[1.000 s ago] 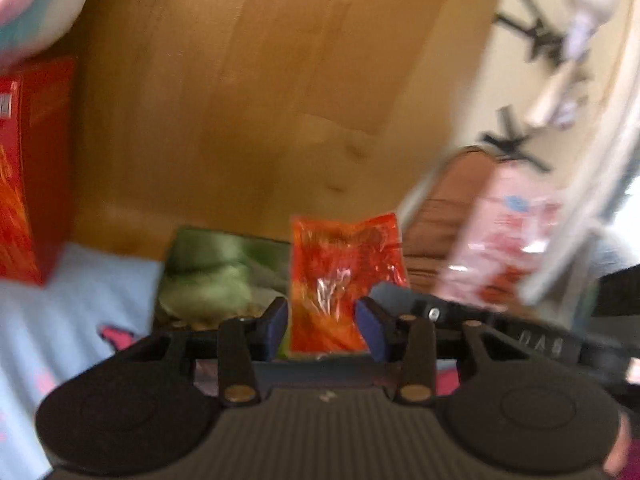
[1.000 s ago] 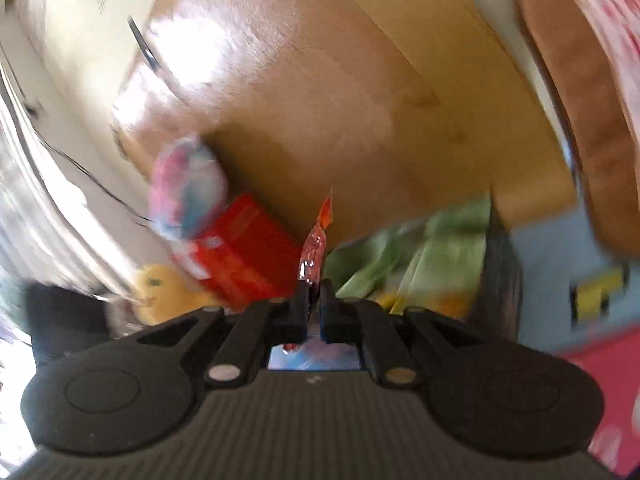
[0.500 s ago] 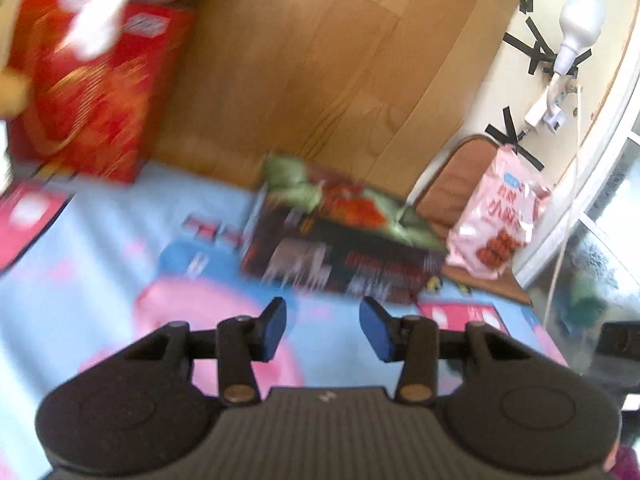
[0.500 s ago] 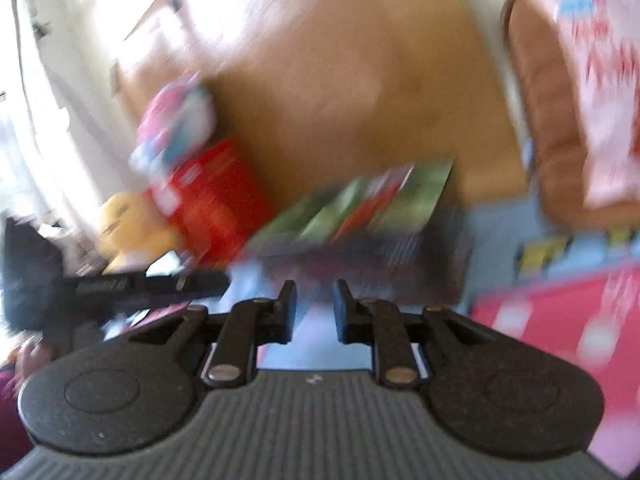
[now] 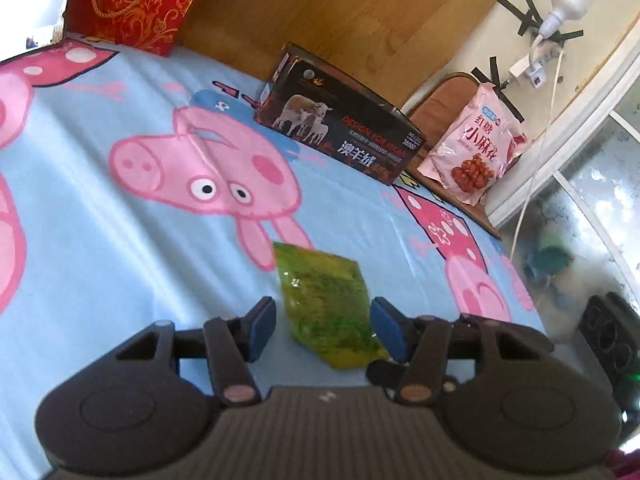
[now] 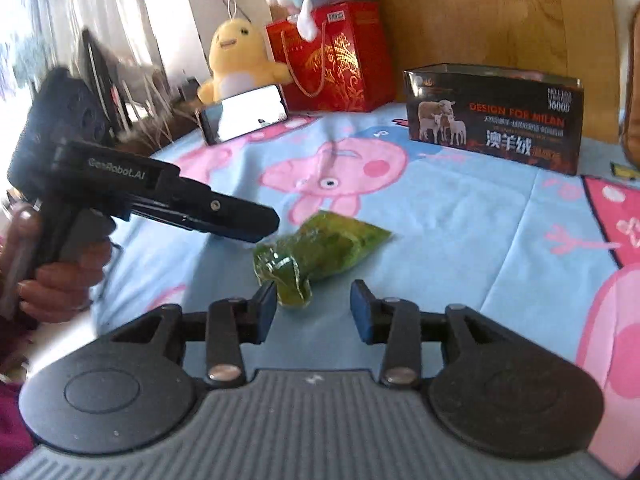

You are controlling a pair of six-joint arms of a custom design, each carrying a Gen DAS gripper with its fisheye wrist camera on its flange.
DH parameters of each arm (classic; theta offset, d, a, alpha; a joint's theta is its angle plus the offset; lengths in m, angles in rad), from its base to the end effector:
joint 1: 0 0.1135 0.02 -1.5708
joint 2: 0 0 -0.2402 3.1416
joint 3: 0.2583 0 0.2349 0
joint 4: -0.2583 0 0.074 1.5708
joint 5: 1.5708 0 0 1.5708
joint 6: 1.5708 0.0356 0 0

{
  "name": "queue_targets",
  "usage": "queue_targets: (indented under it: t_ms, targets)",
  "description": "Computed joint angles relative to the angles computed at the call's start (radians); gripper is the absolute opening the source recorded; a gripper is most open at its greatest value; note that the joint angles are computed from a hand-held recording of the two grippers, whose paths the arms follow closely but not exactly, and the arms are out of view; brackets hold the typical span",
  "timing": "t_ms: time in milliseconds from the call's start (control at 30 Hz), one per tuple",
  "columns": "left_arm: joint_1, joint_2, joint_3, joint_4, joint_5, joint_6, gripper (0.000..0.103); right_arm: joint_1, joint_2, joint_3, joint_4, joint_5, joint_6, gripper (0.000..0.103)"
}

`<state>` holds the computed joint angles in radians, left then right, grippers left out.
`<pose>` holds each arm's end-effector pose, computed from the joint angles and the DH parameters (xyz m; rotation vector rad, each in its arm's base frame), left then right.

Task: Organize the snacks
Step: 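Grasp the green jelly-filled packet with the left gripper and drop it into the tin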

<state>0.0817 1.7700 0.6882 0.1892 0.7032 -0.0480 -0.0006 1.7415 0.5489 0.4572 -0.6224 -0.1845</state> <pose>0.2916 0.0008 0.0979 0.1499 2.3443 -0.8407 0.2768 0.0206 0.0923 -0.5125 2.1527 0.6117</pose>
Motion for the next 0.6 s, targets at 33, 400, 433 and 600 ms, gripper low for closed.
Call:
queue_targets:
  t_ms: [33,400,433,600]
  targets:
    - [-0.004,0.003,-0.001,0.004,0.006,-0.005,0.052,0.012,-0.005,-0.015,0.024,0.022,-0.003,0.046]
    - [-0.140,0.088,0.138,-0.016,-0.055,-0.056,0.041,0.058,0.034,-0.069,0.222,0.180,0.092,0.032]
    - [-0.151,0.088,0.149,-0.018,-0.056,-0.057,0.041,0.050,0.029,-0.074,0.225,0.187,0.098,0.032]
    - [-0.204,0.092,0.242,-0.044,-0.069,-0.053,0.041,0.009,0.004,-0.103,0.296,0.213,0.100,0.032]
